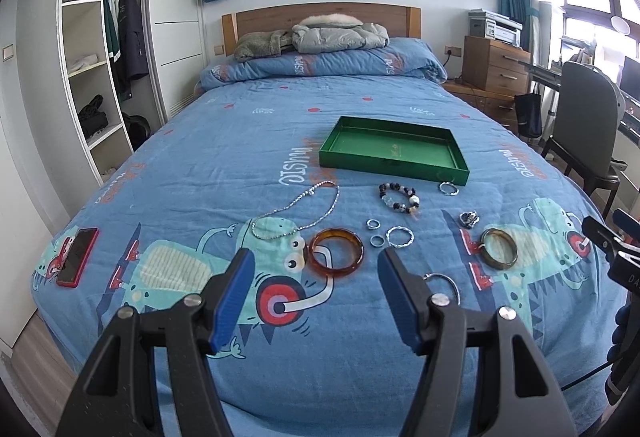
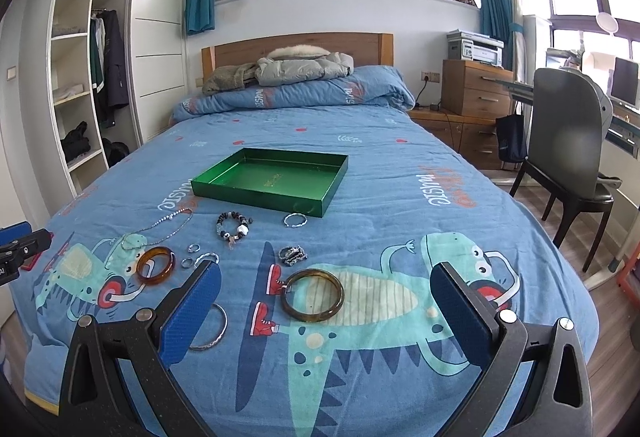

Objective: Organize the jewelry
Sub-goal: 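Grasp the dark tortoiseshell bangle with the right tool while the left tool grasps the silver cuff bangle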

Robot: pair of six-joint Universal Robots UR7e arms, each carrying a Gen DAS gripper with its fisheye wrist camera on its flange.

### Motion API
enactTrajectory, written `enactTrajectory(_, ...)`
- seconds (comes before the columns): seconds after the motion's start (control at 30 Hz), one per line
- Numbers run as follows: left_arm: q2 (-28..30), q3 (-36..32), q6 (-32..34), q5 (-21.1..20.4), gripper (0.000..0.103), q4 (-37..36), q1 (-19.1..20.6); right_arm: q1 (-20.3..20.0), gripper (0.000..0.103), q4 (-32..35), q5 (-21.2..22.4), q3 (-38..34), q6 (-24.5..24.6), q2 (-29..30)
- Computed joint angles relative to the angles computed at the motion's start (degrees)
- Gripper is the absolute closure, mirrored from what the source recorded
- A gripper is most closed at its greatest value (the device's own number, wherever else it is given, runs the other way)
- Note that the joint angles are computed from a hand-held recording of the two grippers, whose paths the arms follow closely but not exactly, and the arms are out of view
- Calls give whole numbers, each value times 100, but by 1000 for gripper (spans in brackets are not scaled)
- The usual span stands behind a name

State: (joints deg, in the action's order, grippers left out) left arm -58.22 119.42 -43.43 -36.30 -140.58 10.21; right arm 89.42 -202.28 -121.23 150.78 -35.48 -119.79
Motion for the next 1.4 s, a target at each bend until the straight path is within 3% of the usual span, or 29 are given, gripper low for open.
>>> enactTrajectory(0.17,218,-80,255,-389,41,-188,206,-566,0,583,393,-58,263,-185)
enactTrajectory(0.27,423,-126,550,-864,41,-420,334,-879,4,833,654,-75,255,-170)
enactTrajectory(0.43,926,-321,1013,-1490,42,-732,536,-1496,32,1484,1129,-246,272,-104)
enactTrajectory(0.6,1441,-675,1327,-1869,44,-925,788,-2063,45,2120,1635,-510,280,27)
enactTrajectory(0.73,1792,-1026,1369,-2051,62,-769,1056,-2348,53,2815,1898,-862,389,245)
enactTrajectory(0.83,1985,-1216,1378,-2185,70,-598,1199,-2369,57,3105,1887,-1119,414,559)
enactTrajectory(0.9,2069,-1285,1438,-2260,70,-557,1240,-2217,57,2880,1564,-1222,282,898)
enactTrajectory(1.03,2213,-1409,1622,-2215,70,-455,1217,-2257,60,2922,1353,-1417,135,1225)
enactTrajectory(1.4,2460,-1622,1587,-1980,70,-361,1226,-2370,56,2994,1365,-1495,-483,1394)
